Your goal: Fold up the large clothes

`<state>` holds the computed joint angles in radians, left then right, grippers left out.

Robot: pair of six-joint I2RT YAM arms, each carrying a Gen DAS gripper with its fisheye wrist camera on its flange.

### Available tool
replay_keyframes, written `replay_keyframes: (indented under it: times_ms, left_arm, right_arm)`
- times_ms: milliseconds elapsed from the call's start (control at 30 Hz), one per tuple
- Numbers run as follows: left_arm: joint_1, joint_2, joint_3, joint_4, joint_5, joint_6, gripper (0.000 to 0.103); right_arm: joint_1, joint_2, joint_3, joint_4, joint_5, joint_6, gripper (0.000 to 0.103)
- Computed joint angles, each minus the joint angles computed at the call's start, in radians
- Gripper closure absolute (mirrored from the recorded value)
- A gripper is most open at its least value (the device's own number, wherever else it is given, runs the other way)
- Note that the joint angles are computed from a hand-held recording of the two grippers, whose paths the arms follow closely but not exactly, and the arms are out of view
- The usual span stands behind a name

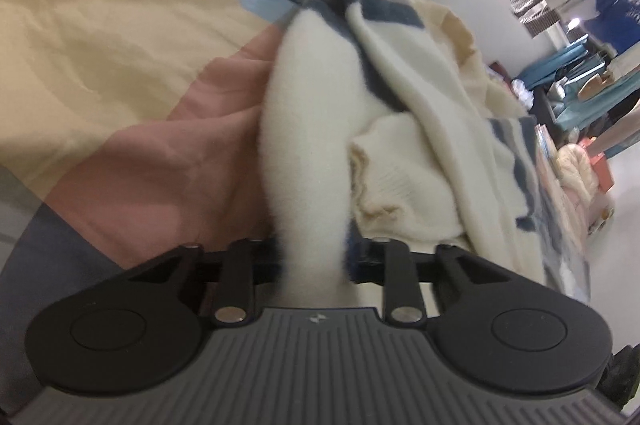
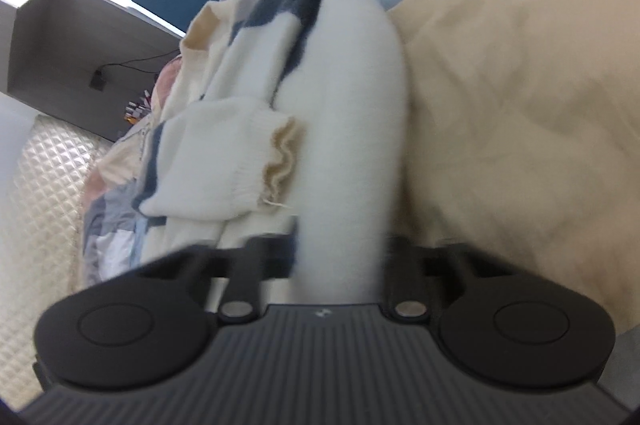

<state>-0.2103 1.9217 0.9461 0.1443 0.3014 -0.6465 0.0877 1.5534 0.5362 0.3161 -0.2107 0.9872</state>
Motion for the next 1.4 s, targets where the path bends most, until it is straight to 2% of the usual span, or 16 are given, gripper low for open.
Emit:
replay_keyframes:
  times_ms: [67, 167, 267, 367, 500, 600, 800, 933, 1067, 1133, 1233, 1267, 1300, 1400]
  left_arm:
    - [0.015, -0.04, -0.058, 0.084, 0.024, -0.037, 0.081]
    - [0.039, -0.116, -0.14, 0.183, 0.072, -0.093, 0.085]
    - [0.085, -0.189, -0.207, 0.245, 0.146, -0.158, 0.089]
    - [0.144, -0.26, -0.261, 0.291, 0.228, -0.208, 0.09]
    - [0.19, -0.399, -0.321, 0.295, 0.293, -0.223, 0.09]
    - [0.206, -0.53, -0.376, 0.283, 0.338, -0.254, 0.09]
    - [0.25, -0.911, -0.471, 0.126, 0.414, -0.251, 0.09]
    - [0.312, -1.195, -0.538, -0.002, 0.479, -0.26, 0.09]
    - [0.399, -1.375, -0.575, -0.123, 0.569, -0.28, 0.09]
    - [0.387, -1.345, -0.555, -0.134, 0.545, -0.255, 0.09]
    - [0.32, -1.209, -0.51, -0.056, 0.46, -0.249, 0.089]
    - [0.273, -1.117, -0.459, -0.044, 0.394, -0.215, 0.089]
    - [0.227, -1.042, -0.39, -0.083, 0.318, -0.178, 0.089]
    - [0.149, -0.761, -0.208, -0.044, 0.205, -0.134, 0.089]
  right_arm:
    - [-0.025, -0.023, -0.051, 0.104, -0.054, 0.004, 0.084]
    - [-0.027, -0.112, -0.125, 0.219, -0.073, -0.009, 0.086]
    - [-0.067, -0.148, -0.213, 0.407, -0.159, 0.08, 0.086]
    - [-0.104, -0.211, -0.255, 0.451, -0.222, 0.122, 0.086]
    - [-0.127, -0.371, -0.264, 0.384, -0.271, 0.125, 0.087]
    - [-0.156, -0.532, -0.271, 0.287, -0.324, 0.131, 0.087]
    - [-0.218, -0.872, -0.253, 0.039, -0.407, 0.125, 0.086]
    - [-0.25, -1.121, -0.211, -0.23, -0.446, 0.067, 0.086]
    - [-0.288, -1.218, -0.205, -0.323, -0.467, 0.094, 0.085]
    - [-0.281, -1.183, -0.191, -0.313, -0.444, 0.105, 0.084]
    - [-0.259, -1.022, -0.159, -0.201, -0.405, 0.121, 0.084]
    - [-0.24, -0.96, -0.142, -0.168, -0.374, 0.129, 0.084]
    - [-0.225, -0.873, -0.112, -0.131, -0.347, 0.147, 0.084]
    - [-0.196, -0.61, 0.018, -0.104, -0.282, 0.201, 0.084]
